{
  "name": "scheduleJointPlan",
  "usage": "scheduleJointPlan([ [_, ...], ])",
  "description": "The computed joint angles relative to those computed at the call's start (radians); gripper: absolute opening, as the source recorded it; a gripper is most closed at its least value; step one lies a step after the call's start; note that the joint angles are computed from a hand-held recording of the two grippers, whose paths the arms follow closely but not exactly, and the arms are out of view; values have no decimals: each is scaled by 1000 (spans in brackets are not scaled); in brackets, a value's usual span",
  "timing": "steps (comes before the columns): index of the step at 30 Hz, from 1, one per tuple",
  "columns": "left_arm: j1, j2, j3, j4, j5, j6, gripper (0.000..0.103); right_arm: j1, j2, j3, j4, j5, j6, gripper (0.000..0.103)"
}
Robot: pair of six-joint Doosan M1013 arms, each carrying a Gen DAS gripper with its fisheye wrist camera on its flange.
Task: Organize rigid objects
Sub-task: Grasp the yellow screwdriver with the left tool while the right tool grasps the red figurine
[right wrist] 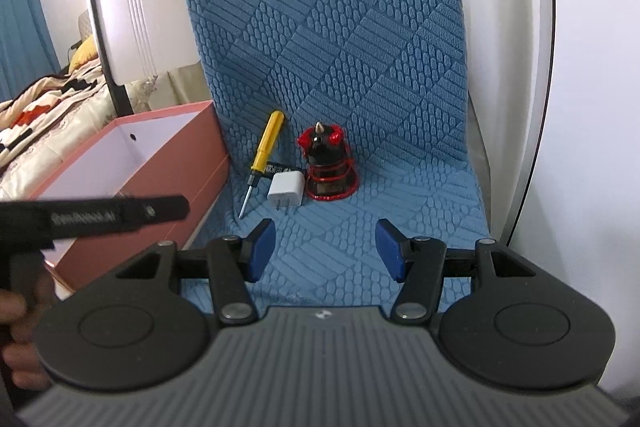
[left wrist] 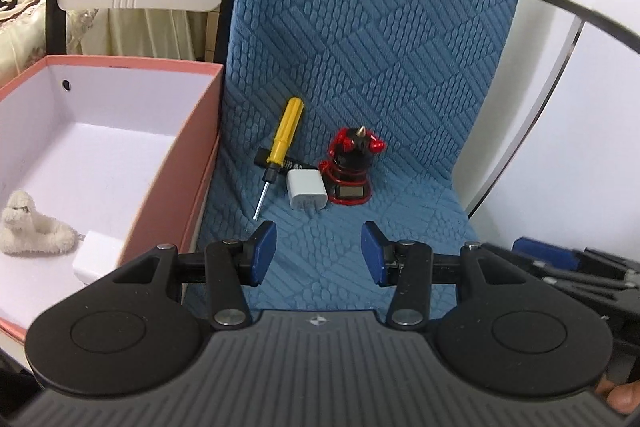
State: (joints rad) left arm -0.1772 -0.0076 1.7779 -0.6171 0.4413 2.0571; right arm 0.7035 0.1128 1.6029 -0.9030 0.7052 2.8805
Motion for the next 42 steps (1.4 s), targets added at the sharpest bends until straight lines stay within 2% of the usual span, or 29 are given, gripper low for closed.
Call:
scheduleJointPlan([
  [2,-10,10,-5,35,-7,-25,53,-4,6,-5,0,5,-9,58],
  [5,-29,26,-20,150,-18,-113,53,-17,13,-11,4,-4,-17,58],
  [11,-45,66,-55,232,-28,-176,52,-45,35,-26,17,-42,-59,58],
  [14,-48,90,-74,233,-32,-189,52,-66,54,-43,49,-69,-102,58],
  [17,-62,114,-93,319,-55,-261,48,-86,77,-65,69,-87,-146,58],
  [20,-66,137,-112,337,-62,-292,47,-107,98,-84,115,-118,-194,58],
  [24,-75,168,-136,431,-82,-395,41,-131,126,-107,166,-166,-252,58],
  [27,-77,193,-155,470,-84,-452,36,-140,154,-133,167,-165,-279,58],
  [34,-76,243,-196,526,-70,-505,35,-177,186,-158,240,-184,-342,58],
  [36,-74,254,-206,508,-71,-491,35,-188,194,-164,265,-205,-338,58],
  [39,-72,270,-218,538,-75,-522,35,-205,208,-180,358,-239,-419,58],
  [42,-65,282,-224,559,-89,-549,35,-208,227,-204,380,-226,-458,58],
])
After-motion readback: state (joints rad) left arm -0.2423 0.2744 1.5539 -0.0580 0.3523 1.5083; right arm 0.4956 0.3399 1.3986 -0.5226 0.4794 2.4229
